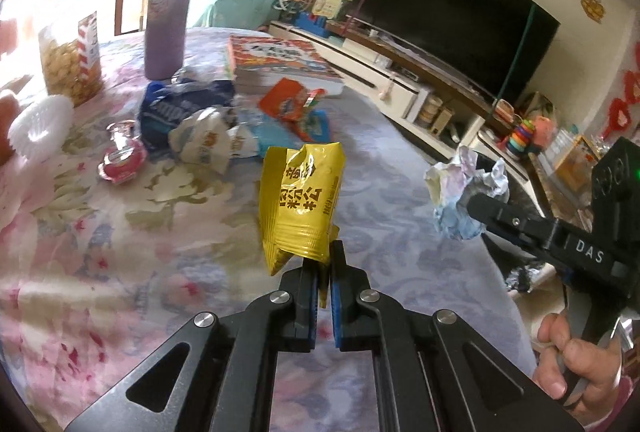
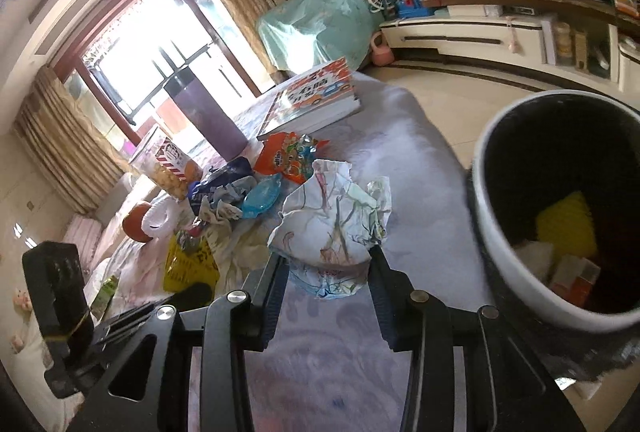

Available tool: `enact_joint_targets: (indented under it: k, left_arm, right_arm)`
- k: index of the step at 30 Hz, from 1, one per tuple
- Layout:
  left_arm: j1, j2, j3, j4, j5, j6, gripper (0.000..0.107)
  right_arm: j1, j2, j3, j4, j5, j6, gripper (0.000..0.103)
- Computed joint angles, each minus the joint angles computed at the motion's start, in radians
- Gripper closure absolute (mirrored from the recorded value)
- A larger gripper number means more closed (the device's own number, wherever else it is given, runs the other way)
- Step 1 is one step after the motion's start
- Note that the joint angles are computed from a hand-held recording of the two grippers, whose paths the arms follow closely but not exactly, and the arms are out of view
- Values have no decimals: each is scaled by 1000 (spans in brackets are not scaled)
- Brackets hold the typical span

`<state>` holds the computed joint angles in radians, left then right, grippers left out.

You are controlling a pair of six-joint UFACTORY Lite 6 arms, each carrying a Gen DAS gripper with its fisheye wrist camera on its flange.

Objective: Collect trash
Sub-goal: 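Grasp the yellow snack bag with the left tool while the right tool grasps crumpled paper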

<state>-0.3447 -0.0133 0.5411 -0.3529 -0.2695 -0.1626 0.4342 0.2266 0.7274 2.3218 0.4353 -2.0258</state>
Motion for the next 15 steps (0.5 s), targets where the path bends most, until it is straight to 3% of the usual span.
enact_joint_targets:
  k: [15]
  left_arm:
    - [-183,137,200,-234,31,224,104]
  right_arm:
    - [-239,-294,-246,-217,32,137,63]
